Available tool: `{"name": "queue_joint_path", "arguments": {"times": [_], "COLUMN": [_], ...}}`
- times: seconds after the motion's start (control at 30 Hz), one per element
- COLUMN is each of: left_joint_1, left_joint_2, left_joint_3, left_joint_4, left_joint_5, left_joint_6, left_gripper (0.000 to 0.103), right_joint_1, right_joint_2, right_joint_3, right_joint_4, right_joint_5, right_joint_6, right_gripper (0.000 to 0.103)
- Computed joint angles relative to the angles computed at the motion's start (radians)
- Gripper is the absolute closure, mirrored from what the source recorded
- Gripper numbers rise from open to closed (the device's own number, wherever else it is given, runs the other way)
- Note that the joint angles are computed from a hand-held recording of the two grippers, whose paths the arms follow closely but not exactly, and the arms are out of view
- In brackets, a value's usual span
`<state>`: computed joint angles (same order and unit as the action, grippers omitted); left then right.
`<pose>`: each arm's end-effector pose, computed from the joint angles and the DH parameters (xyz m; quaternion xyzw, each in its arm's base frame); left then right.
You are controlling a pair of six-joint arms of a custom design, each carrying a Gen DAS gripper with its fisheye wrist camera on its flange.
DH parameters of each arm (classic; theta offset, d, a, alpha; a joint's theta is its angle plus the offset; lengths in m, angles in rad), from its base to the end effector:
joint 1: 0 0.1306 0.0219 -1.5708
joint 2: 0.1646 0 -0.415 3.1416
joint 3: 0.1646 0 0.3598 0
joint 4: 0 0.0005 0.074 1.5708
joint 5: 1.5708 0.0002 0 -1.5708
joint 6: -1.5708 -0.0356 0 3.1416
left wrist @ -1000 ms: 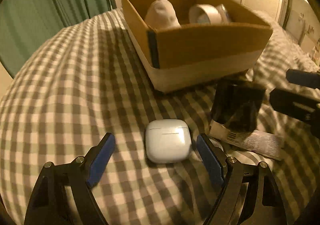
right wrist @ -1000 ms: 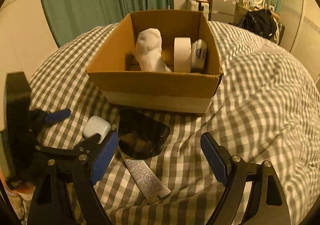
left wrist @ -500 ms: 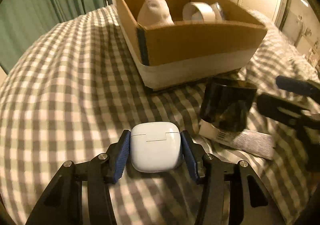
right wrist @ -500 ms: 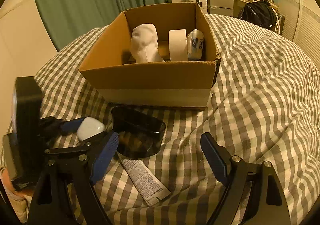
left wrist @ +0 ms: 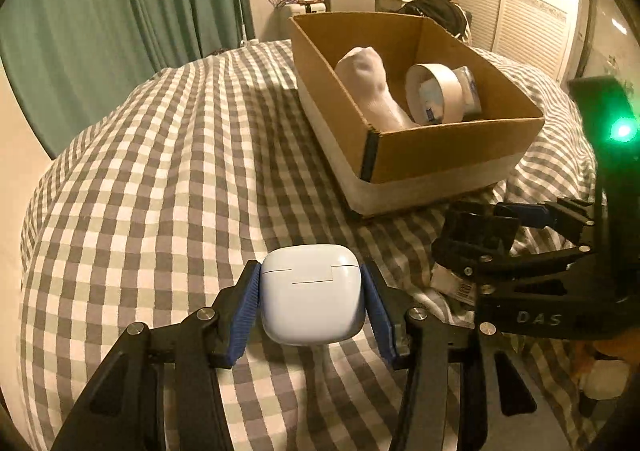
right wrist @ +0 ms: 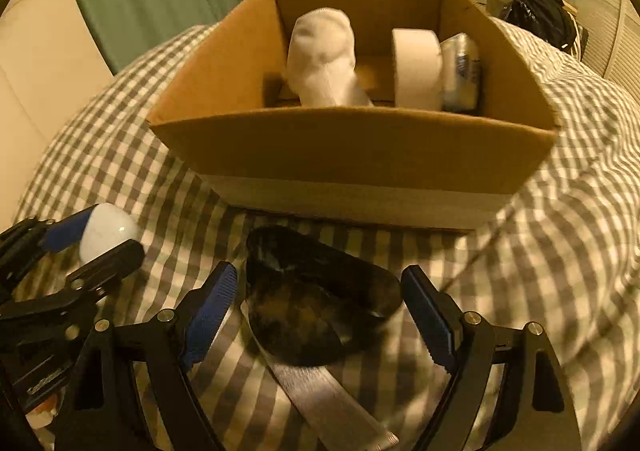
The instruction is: Organize objects
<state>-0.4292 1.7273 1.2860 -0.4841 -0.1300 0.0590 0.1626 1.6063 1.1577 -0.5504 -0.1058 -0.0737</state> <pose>0.4962 -0.2226 0.2833 0.1539 0.9340 -0.0167 0.3220 0.4807 0.0822 0.2892 -0.0575 0.9565 0.0836 0.2737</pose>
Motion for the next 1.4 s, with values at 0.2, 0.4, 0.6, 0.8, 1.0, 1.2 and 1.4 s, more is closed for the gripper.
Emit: {"name": "queue_joint_path", "arguments": {"times": [0.2, 0.4, 0.6, 0.8, 1.0, 1.2, 1.4], "left_joint_1": [0.012, 0.006, -0.024, -0.04, -0.049, -0.038, -0.024], "left_joint_2": [0.004, -0.005, -0.068, -0.133, -0.163, -0.106, 0.019], "left_joint_3": [-0.002, -0.002, -0.021, -0.001, 0.077, 0.219, 0.401], "left_joint_4": [-0.002, -0.024, -0.028, -0.046, -0.058, -0.087, -0.138], "left_joint_5": [0.001, -0.039, -0.067, -0.046, -0.032, -0.007, 0.016], "left_joint_6": [0.003, 0.023, 0.028, 0.029, 0.022, 0.019, 0.022], "left_gripper": [0.051, 0.051, 0.051, 0.051, 0.051, 0.051, 0.051], "right_joint_1": [0.01, 0.014, 0.016, 0.026, 0.032, 0.016, -0.009], "right_joint_2": [0.019, -0.039, -0.133, -0.244, -0.353, -0.344, -0.264], "right_joint_3": [0.003, -0.059, -0.092, -0.083, -0.059, 0.038, 0.142], "right_joint_4": [-0.002, 0.049, 0.036, 0.023, 0.009, -0.002, 0.008], "right_joint_5": [0.026, 0.048, 0.075, 0.101, 0.142, 0.145, 0.127], "right_joint_6": [0.014, 0.009, 0.034, 0.029, 0.053, 0.075, 0.068], "right_gripper": [0.026, 0.026, 0.026, 0.026, 0.026, 0.026, 0.027]}}
